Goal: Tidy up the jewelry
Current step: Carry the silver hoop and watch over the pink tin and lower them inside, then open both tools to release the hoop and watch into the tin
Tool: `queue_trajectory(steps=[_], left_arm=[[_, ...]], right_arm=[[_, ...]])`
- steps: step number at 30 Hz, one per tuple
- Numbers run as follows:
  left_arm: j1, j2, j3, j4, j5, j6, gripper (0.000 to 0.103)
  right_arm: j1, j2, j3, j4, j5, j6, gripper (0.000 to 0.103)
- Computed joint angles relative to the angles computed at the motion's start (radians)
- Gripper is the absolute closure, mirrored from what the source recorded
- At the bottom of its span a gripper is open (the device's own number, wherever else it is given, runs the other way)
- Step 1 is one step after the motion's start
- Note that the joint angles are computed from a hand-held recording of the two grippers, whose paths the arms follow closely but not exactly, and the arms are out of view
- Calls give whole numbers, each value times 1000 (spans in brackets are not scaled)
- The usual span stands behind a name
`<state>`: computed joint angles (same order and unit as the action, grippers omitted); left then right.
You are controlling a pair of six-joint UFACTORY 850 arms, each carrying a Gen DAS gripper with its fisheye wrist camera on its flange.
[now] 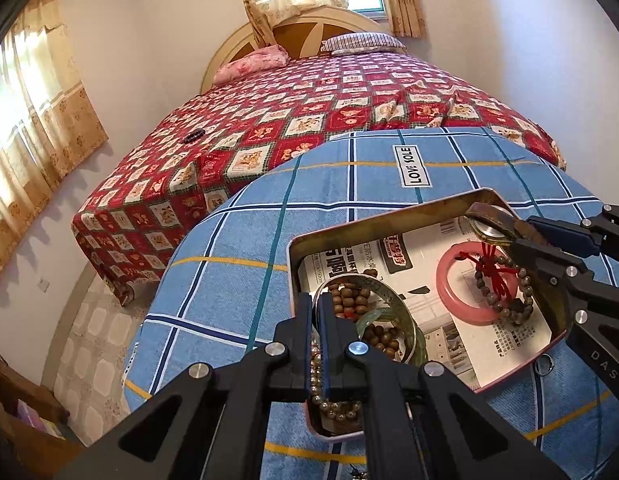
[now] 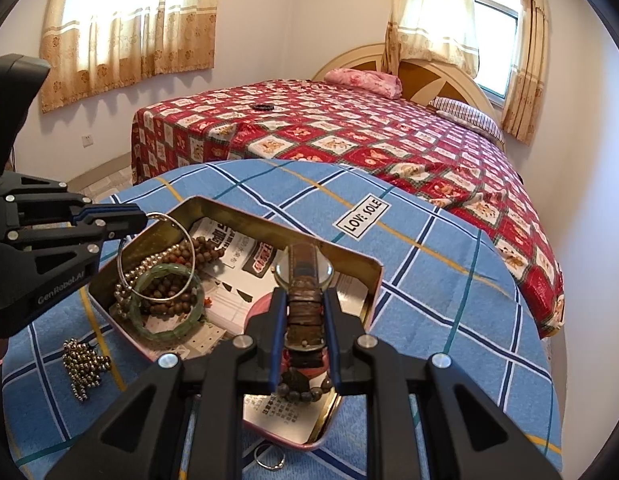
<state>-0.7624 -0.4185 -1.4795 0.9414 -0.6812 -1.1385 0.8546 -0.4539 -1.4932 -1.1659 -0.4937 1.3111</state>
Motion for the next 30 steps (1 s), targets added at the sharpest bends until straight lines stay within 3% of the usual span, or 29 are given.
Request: queue_trajectory(steps=[30], left_arm=[[7, -23, -15, -36, -2, 50, 101]], right_arm=[[3, -21, -16, 54, -10, -57, 83]])
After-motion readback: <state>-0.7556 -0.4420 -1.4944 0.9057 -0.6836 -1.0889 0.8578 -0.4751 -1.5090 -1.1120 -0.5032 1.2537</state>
